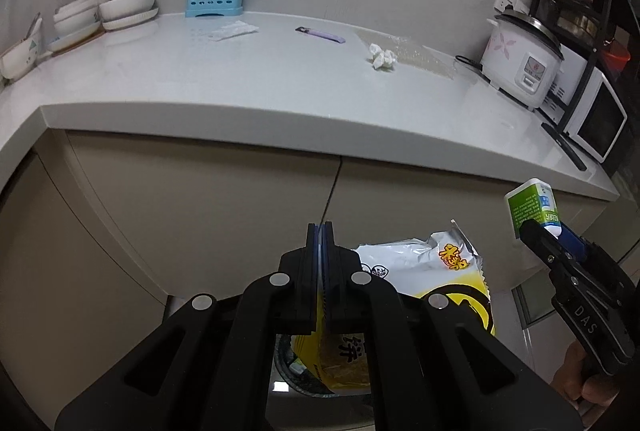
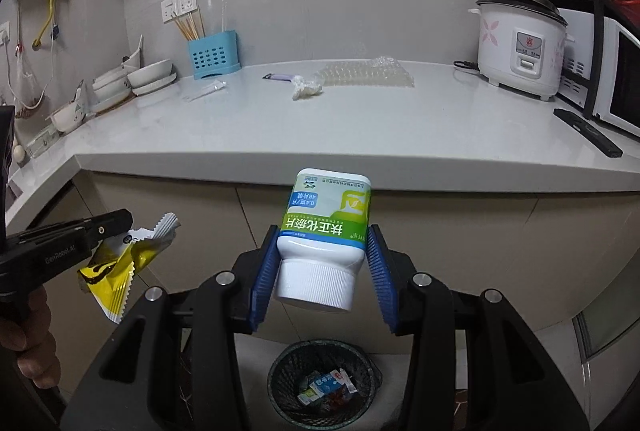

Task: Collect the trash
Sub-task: 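Carry the snack bag and bottle down over the wastebasket with both tools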

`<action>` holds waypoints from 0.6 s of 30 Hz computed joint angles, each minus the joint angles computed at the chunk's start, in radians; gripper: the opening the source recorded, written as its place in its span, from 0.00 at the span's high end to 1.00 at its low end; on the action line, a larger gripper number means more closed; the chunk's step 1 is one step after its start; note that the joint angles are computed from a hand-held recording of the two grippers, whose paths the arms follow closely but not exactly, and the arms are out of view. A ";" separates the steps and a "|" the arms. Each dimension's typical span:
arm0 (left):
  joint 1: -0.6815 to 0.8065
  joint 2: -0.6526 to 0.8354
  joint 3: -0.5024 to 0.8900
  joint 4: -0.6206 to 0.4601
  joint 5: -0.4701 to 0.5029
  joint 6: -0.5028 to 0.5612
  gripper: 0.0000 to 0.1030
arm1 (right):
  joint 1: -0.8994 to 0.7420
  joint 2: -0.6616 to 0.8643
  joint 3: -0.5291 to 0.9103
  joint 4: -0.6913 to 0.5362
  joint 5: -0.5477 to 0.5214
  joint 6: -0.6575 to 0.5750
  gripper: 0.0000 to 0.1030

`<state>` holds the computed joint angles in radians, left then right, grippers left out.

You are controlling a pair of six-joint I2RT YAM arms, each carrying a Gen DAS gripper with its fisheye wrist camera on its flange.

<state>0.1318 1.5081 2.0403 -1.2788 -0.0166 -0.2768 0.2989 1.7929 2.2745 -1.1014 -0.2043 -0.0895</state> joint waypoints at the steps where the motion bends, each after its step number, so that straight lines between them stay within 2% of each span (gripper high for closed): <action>1: -0.007 -0.041 -0.074 0.033 0.006 -0.001 0.99 | -0.008 -0.041 -0.085 0.033 -0.010 -0.010 0.60; 5: -0.038 -0.143 -0.295 0.127 0.002 -0.010 0.99 | -0.036 -0.137 -0.338 0.127 -0.037 -0.018 0.60; 10: -0.041 -0.188 -0.520 0.231 0.036 -0.033 0.99 | -0.038 -0.181 -0.571 0.232 -0.017 -0.040 0.60; 13: -0.044 -0.195 -0.655 0.332 0.026 -0.036 0.99 | -0.033 -0.175 -0.683 0.302 0.000 -0.054 0.60; 16: -0.015 -0.166 -0.753 0.416 0.074 -0.045 0.99 | -0.033 -0.139 -0.759 0.362 0.017 -0.052 0.60; 18: -0.007 -0.142 -0.808 0.479 0.072 -0.041 0.99 | -0.033 -0.112 -0.799 0.400 0.026 -0.054 0.60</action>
